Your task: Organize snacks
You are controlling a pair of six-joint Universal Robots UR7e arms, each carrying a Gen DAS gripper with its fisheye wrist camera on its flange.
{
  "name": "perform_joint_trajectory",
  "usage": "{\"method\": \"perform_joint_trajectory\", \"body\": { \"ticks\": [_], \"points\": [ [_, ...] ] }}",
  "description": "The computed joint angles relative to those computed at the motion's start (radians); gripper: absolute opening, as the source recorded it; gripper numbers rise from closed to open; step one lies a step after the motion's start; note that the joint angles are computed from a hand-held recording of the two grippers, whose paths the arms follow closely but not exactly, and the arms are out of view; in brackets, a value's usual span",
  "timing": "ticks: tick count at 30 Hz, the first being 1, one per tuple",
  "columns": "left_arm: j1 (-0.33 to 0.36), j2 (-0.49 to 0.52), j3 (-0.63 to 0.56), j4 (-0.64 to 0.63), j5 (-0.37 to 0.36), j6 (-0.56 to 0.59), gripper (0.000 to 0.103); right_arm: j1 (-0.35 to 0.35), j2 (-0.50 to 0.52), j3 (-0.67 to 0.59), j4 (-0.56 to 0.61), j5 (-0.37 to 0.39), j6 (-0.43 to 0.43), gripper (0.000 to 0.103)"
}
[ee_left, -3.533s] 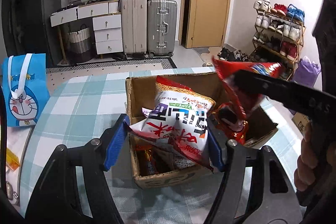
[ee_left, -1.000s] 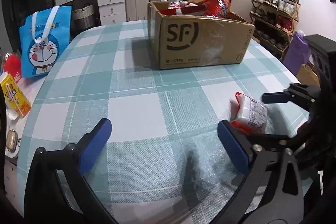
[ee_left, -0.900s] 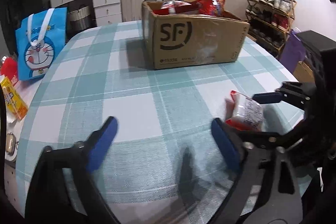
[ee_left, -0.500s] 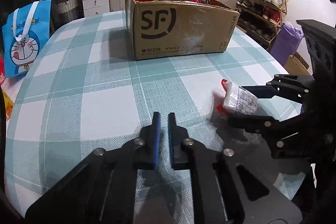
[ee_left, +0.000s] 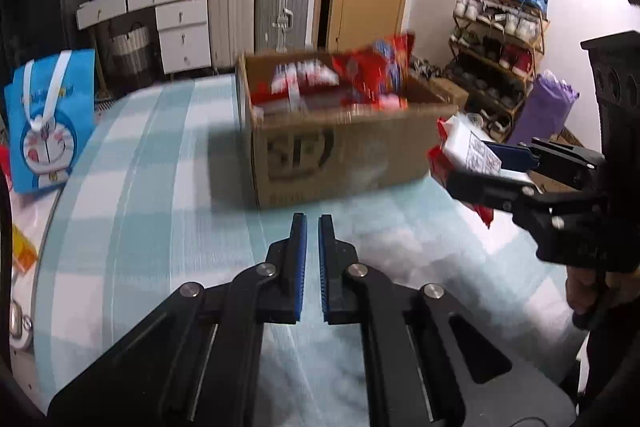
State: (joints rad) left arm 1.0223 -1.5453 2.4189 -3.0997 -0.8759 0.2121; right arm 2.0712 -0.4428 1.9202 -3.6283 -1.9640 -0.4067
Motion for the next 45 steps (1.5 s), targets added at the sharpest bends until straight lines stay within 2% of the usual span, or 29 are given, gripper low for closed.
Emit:
{"method": "perform_joint_trajectory", "body": {
  "ticks": [7,14,20,21,23,24,26,27,28,29,32,40,45],
  "points": [
    [0.016,0.112,-0.132,-0.072,-0.010,0.048,0.004,-0.014,0.013,-0.121,-0.037,0.001,0.009,0.052],
    [0.060,0.256,-0.283,-0.101,-0.014,0.080,0.004,-0.049,0.061,-0.257,0.001,-0.029,0.034,0.052],
    [0.085,0.331,-0.344,-0.115,-0.004,0.094,0.004,-0.068,0.105,-0.345,0.061,-0.056,0.035,0.053],
    [0.087,0.331,-0.341,-0.121,-0.005,0.101,0.007,-0.068,0.109,-0.352,0.069,-0.058,0.032,0.054],
    [0.089,0.320,-0.326,-0.131,-0.013,0.109,0.027,-0.070,0.100,-0.337,0.067,-0.033,0.023,0.063],
    [0.088,0.310,-0.311,-0.146,-0.013,0.110,0.051,-0.071,0.092,-0.319,0.048,-0.016,0.013,0.066],
    [0.087,0.282,-0.272,-0.203,-0.058,0.127,0.075,-0.065,0.085,-0.286,-0.001,-0.006,-0.008,0.080],
    [0.081,0.275,-0.255,-0.230,-0.051,0.134,0.093,-0.064,0.077,-0.266,-0.025,0.003,-0.020,0.085],
    [0.071,0.270,-0.233,-0.276,-0.032,0.151,0.102,-0.060,0.068,-0.241,-0.052,0.006,-0.028,0.092],
    [0.062,0.262,-0.210,-0.319,-0.021,0.168,0.102,-0.056,0.061,-0.219,-0.078,0.005,-0.035,0.096],
    [0.050,0.218,-0.154,-0.337,-0.027,0.176,0.102,-0.046,0.035,-0.145,-0.137,-0.007,-0.038,0.101],
    [0.017,0.106,0.012,-0.423,0.015,0.165,0.102,-0.058,0.014,0.033,-0.304,0.016,-0.050,0.102],
    [0.023,0.115,0.087,-0.574,0.031,0.208,0.102,-0.085,0.034,0.100,-0.389,0.045,-0.040,0.102]
  ]
}}
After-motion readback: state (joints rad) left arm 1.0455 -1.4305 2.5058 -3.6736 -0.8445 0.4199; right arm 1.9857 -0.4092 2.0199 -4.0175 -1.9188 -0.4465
